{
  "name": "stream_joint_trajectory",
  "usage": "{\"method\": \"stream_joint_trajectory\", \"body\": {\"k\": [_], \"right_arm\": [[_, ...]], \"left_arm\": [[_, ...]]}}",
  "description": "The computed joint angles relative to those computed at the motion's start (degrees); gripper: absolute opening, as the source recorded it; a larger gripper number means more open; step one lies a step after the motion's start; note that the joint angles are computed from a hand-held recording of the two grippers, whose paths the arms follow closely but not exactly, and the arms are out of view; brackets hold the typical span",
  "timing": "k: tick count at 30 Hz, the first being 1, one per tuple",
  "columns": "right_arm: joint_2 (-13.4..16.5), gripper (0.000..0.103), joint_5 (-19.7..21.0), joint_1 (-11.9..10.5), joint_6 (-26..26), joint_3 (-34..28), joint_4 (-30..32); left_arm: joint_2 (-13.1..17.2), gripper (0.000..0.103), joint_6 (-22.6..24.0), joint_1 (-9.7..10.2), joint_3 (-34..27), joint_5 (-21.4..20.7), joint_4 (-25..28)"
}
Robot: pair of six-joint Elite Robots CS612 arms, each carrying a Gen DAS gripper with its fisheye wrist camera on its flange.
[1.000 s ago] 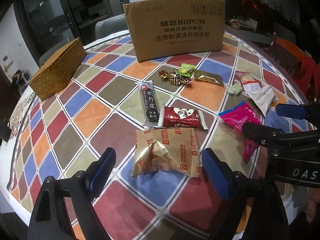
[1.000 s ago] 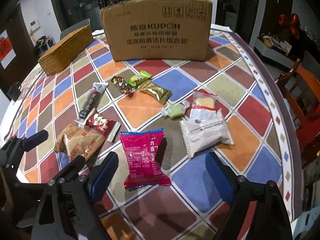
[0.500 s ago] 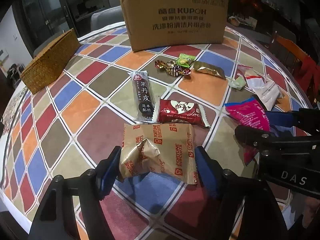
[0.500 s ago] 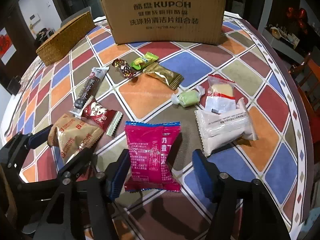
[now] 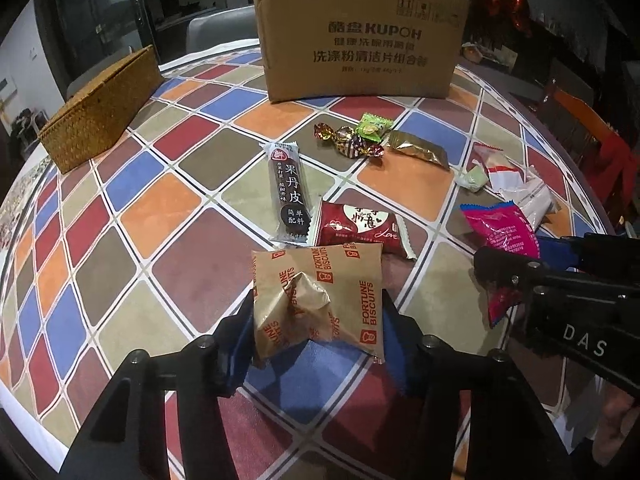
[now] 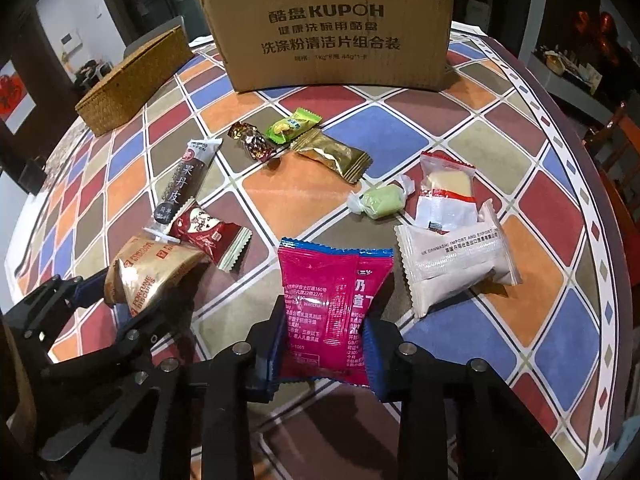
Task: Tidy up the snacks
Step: 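Grasp the Fortune Biscuits wrapper with the left tool while the right tool grasps the pink packet, then carry both held snacks up and over the cardboard box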
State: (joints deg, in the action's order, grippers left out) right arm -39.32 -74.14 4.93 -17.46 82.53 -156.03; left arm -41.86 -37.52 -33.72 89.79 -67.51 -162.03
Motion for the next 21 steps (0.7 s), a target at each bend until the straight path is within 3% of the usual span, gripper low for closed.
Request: {"method": "stream_joint_trajectory", "body": {"k": [21], "right_arm": [[-2.5,0.034,1.4,-0.5,1.1,2.2,-4.7]], "left_arm": [[-2.9,0.051,-0.9,-0.79,1.5,3.1,-1.9]]}}
